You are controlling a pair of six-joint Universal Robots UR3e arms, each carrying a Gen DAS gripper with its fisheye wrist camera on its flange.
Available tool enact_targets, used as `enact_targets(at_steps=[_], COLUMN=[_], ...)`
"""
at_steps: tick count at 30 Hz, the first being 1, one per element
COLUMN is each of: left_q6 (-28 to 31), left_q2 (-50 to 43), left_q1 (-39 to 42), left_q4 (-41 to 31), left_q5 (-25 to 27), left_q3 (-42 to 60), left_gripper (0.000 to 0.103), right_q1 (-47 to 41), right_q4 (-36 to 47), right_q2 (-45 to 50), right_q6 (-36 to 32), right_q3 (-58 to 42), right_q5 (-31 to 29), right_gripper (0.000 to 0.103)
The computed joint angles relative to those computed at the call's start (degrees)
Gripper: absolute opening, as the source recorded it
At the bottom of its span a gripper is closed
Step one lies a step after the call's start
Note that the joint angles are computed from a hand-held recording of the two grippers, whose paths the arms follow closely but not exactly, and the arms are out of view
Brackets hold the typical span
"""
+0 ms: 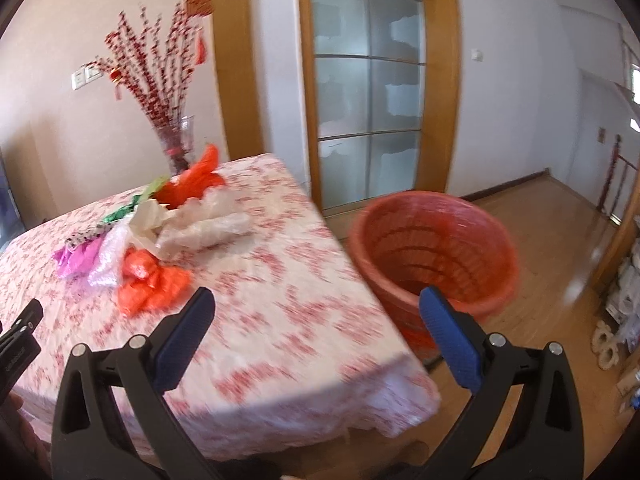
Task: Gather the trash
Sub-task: 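Grasp the clear plastic bag with the right gripper while the left gripper grasps the pink bag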
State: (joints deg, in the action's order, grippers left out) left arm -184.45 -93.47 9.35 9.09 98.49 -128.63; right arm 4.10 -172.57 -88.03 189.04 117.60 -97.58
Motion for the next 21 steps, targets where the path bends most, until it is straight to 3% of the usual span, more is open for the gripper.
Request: enact_targets(at_steps=[6,8,12,16,21], left_q6=[0.91,1.62,3.22,4.64,4.39], left_q2=[-6.10,-8.64,-12.84,-17.22,-20.44], left_q1=[5.27,5.82,6.56,6.91,8.58], left_q4=[0.47,0.56,-0.91,-3.62,-9.63], left_q5=[-2.41,-2.32,-2.91,-3.75,-7.64], left_q3=[5.56,8.13,13.57,19.78,25.81], left_gripper=[0.101,0.101,0.101,0.101,0.101], right_q1=[3.41,3.46,2.91,3.41,4.63], right_q4=[1.59,4.09,13.37,24.48,33.95], right_q2=[16.45,21.78,32.72,43.43,52.13], right_q6=[-0.51,-0.05,2.80,6.91,8.85], right_q3=[-17.48,-24.57,-41.21,-58.64,-73.51], right_q5=[1.65,3.80,9.38,10.28,10.36], right_gripper=[0.099,0.091,0.080,0.068,0.067])
